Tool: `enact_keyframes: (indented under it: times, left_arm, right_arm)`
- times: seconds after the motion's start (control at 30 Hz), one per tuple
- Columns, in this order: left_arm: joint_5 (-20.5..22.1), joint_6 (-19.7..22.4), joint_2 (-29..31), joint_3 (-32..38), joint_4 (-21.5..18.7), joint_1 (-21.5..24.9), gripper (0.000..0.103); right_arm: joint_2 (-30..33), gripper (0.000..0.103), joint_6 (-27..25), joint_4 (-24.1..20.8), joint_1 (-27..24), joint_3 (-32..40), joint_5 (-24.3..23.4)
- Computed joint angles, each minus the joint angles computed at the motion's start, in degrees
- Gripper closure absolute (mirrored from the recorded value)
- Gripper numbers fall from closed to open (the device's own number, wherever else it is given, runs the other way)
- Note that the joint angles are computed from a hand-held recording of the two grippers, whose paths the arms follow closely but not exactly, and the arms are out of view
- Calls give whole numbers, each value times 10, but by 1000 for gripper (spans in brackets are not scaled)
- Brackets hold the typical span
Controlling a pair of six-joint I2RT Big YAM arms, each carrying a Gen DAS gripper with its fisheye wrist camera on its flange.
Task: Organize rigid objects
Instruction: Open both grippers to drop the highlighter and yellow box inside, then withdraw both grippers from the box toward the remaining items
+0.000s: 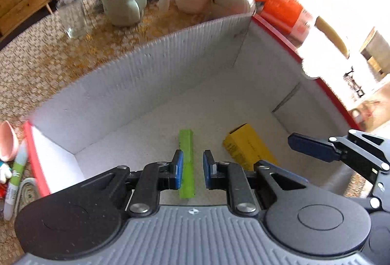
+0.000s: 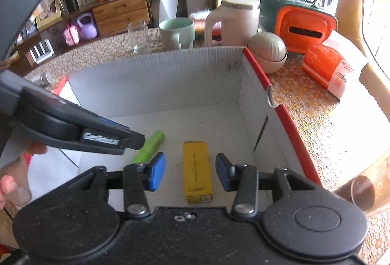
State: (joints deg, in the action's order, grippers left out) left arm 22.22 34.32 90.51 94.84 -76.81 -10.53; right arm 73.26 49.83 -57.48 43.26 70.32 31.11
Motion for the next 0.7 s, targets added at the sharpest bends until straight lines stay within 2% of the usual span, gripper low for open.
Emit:
enact_keyframes:
  times: [0.1, 0.17, 0.23, 0.43, 0.7]
  left_arm:
    - [28, 10, -22, -9, 3, 19, 87]
    - [45, 24, -30, -10, 1, 31, 87]
    - [65, 38, -41, -12, -4, 46, 87]
    - [113, 82, -84, -34, -7, 93, 87]
    - [170, 131, -113, -44, -31, 163, 87]
  right_arm:
    - [-7, 56, 11, -3, 16, 5, 18]
    - [-11, 48, 17, -4, 28, 8, 32]
    - [-12, 45, 23, -8, 41, 14, 45]
    - [-8, 44, 45, -16, 75, 35, 78]
    - [11, 39, 63, -20, 124, 67, 116]
